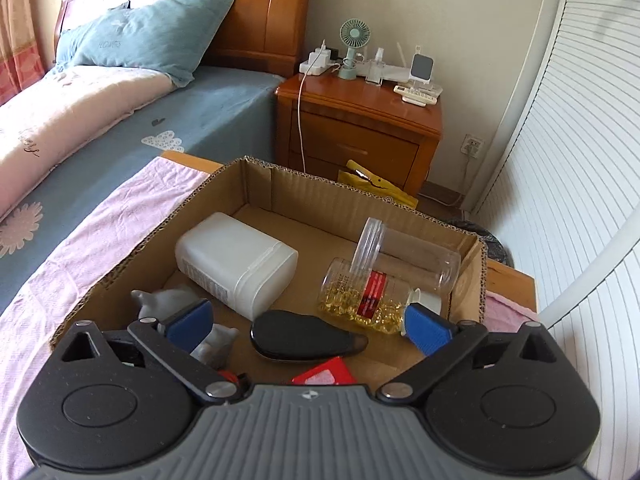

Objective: Organize rigid objects
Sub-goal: 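Carry both into the box, left tool releasing the elephant while right tool releases the black case, then move the right tool onto the black digital timer while the left tool approaches the red card pack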

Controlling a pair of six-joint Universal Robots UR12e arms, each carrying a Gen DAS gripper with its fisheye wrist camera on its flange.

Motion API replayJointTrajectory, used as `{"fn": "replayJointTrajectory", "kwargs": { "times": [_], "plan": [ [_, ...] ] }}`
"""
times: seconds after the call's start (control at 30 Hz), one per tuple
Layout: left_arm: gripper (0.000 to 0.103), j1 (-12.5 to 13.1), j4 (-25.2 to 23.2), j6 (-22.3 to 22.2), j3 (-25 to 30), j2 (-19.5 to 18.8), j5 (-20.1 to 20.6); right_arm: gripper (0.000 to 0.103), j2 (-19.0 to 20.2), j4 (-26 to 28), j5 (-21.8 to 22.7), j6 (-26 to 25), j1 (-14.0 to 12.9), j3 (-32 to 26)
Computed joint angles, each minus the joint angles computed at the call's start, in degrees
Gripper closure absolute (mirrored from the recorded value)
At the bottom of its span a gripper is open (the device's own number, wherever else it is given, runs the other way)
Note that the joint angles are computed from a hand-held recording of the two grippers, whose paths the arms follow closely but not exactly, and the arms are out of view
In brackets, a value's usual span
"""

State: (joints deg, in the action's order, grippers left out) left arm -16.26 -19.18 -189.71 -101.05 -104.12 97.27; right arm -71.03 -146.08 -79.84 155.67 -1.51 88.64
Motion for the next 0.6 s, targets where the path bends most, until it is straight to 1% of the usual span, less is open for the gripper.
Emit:
{"fn": "replayJointTrajectory", "kwargs": {
  "times": [0.17, 0.33, 0.47, 0.6],
  "plan": [
    [0.008, -0.2, -0.3, -0.8, -0.1, 0.2, 0.3, 0.000, -2.3, 0.6, -0.4, 1.6, -0.5, 1.8],
    [0.008, -0.5, -0.7, -2.1, -0.6, 0.6, 1.7, 0.000, -5.0, 0.6, -1.1, 2.4, -1.0, 4.5],
    [0.007, -0.9, -0.2, -2.8, -1.3, 1.0, 3.2, 0.000, -7.4, 0.6, -1.5, 3.6, -1.5, 7.1],
    [0.006, -1.1, 0.4, -3.1, -2.1, 1.4, 3.7, 0.000, -9.9, 1.9, -2.5, 5.2, -2.0, 9.8]
  ]
}}
